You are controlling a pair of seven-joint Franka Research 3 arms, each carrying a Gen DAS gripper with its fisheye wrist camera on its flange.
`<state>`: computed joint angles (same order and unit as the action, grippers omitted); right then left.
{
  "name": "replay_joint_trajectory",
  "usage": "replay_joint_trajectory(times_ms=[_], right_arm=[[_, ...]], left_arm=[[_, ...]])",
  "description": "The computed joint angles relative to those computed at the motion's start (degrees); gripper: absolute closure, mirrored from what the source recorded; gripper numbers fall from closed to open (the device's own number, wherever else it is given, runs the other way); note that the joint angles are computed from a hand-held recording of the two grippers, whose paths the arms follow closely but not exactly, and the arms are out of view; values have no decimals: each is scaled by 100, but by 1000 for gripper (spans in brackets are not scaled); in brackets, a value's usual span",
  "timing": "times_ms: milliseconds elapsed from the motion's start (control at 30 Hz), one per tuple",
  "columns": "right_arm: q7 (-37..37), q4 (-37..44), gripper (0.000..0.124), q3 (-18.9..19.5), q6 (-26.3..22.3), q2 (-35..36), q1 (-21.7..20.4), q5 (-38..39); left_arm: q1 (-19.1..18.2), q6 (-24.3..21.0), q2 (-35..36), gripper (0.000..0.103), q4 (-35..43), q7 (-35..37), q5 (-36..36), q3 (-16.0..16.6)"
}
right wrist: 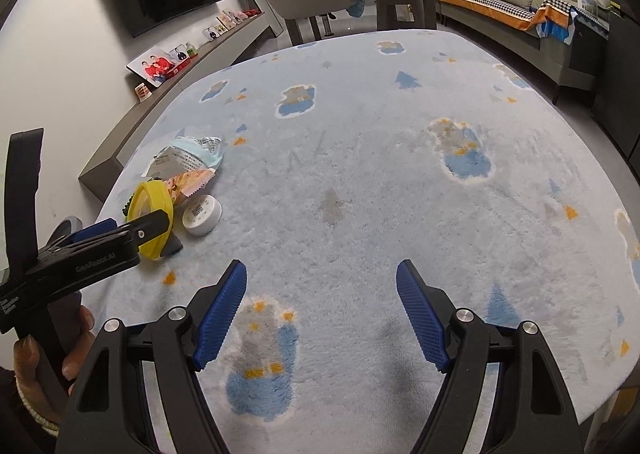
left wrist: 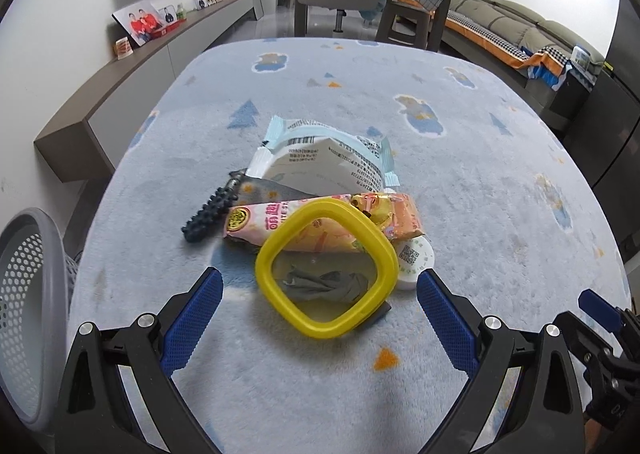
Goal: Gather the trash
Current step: 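Close the left tool on the yellow plastic ring and lift it, then grasp the white round QR-code lid with the right tool while the left tool holds the ring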
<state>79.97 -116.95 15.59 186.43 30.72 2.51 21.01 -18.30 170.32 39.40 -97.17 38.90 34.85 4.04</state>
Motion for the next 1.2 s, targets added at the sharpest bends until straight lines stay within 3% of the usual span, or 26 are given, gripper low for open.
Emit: replay_joint_trajectory(times_ms=[100,233,333,400,533,700,867,967,1200], right_arm=[[-72,45,50,314,-50,97,-280,-28],[-122,103,50,221,-140,155,-131,-23],[-158,141,50,215,-180,186,-94,14],[-180,161,50,214,-188,199,-79,42],[-193,187,50,100,-229,182,63,81],[-142,291,50,-200,-292,162,409,99],[-134,741,50,-515,-552,330,789,0],[-176,1099,50,-680,-671,508,1039,-119],[15,2047,50,-1188,-1224,1044,1616,-361]], left_arm=[[154,-103,138,7,162,189,-153,-204],[147,-101,196,9,210,234,-261,-191],[166,-55,190,27,190,286,-282,-200],[185,-41,193,28,180,344,-319,-219],[4,68,69,28,2,206,-203,15],[-441,61,-326,28,-424,-302,340,576],[-977,201,-914,28,-1027,-1377,1470,1384],[-1087,82,-1255,28,-1340,-1860,2110,1639],[-963,-160,-1724,28,-1816,-2897,3253,1794]])
